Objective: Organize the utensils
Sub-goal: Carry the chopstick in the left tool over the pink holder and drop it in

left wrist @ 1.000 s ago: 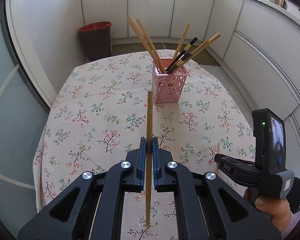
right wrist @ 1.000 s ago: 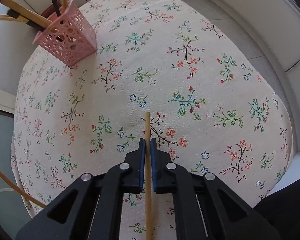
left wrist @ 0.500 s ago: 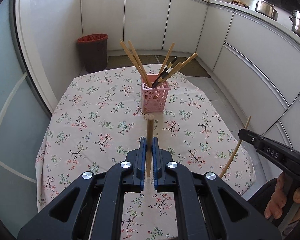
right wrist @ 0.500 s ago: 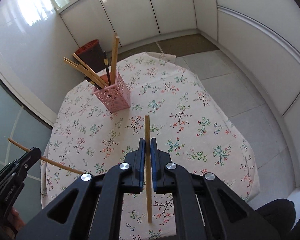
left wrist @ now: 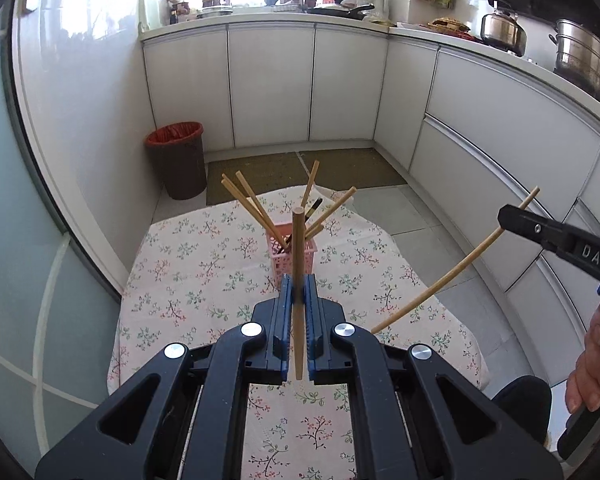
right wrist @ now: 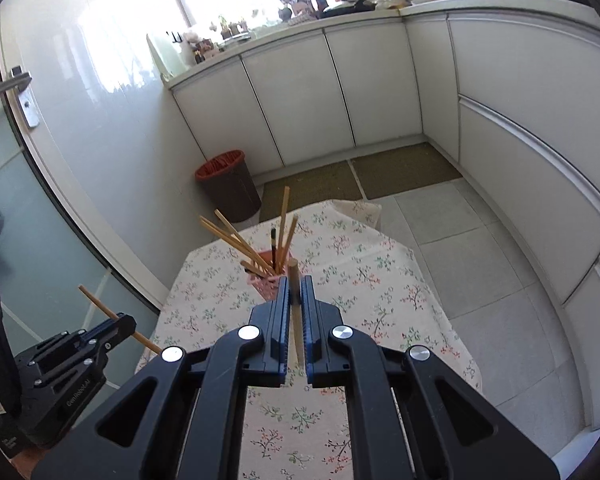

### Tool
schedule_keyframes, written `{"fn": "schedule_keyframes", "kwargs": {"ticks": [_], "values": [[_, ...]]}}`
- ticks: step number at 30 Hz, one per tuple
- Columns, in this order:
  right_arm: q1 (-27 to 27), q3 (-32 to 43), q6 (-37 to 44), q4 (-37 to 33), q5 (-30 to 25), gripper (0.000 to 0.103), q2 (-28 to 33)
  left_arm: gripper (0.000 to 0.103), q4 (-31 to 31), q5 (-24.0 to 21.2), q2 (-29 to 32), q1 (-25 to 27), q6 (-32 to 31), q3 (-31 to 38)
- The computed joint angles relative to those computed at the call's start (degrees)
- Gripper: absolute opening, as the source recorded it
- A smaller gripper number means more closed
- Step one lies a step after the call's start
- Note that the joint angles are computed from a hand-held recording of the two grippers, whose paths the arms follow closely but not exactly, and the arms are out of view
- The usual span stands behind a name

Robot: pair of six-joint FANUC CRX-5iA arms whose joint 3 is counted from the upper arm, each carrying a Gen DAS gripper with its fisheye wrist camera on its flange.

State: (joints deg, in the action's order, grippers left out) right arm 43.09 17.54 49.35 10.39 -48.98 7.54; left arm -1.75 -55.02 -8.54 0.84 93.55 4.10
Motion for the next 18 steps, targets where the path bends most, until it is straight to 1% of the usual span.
{"fn": "schedule_keyframes", "kwargs": {"ticks": [5,10,12,18], "values": [[-1.16,5.45,1.62,0.05,0.89,0.006,1.46,0.005,-1.36,0.42,1.78,-0.28,-0.09,4.79],[-1.87,10.42,1.89,1.61,1.5,0.006,4.1,0.005,-2.13,1.25,4.54,0.69,0.46,8.91],[-2.32,12.66,2.65,1.22,1.31,0.006,5.3,0.005,-1.91,2.08,5.63,1.01,0.96,10.2],[-3.86,19.91,4.59,-0.84,-0.01,0.006,10.46,0.005,-4.04,3.79,11.47,0.88,3.47,15.58]]}}
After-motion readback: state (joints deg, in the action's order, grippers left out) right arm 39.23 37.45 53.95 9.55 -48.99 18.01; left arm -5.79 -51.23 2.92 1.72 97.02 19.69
